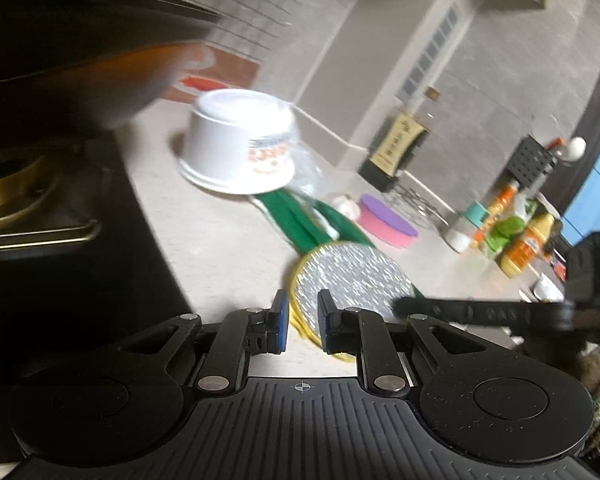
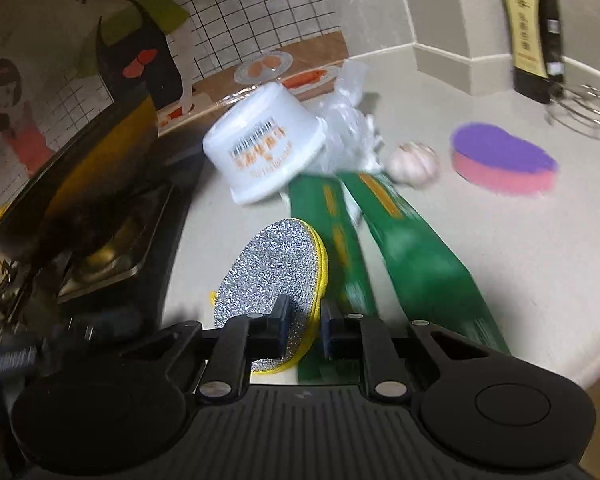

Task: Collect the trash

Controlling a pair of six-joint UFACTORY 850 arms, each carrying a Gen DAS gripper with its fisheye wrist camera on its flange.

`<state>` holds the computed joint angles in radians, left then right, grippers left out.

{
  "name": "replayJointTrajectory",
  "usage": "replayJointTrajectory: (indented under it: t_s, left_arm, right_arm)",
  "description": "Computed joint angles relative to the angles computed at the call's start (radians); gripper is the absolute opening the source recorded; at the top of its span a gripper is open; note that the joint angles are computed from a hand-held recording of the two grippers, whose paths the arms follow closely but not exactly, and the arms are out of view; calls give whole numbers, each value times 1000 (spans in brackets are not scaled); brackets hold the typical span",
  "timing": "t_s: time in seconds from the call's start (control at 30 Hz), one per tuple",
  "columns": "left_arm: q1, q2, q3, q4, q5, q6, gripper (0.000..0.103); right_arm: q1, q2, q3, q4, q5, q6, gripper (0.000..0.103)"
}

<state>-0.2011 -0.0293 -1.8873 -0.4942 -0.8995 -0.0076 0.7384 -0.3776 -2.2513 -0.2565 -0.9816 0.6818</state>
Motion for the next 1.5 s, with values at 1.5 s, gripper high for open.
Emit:
replayJointTrajectory:
  t_s: [1.5]
  left_arm:
    - [-176, -107, -141, 97, -109, 18, 18]
  right_arm:
    - [167, 262, 499, -709, 66, 583, 36]
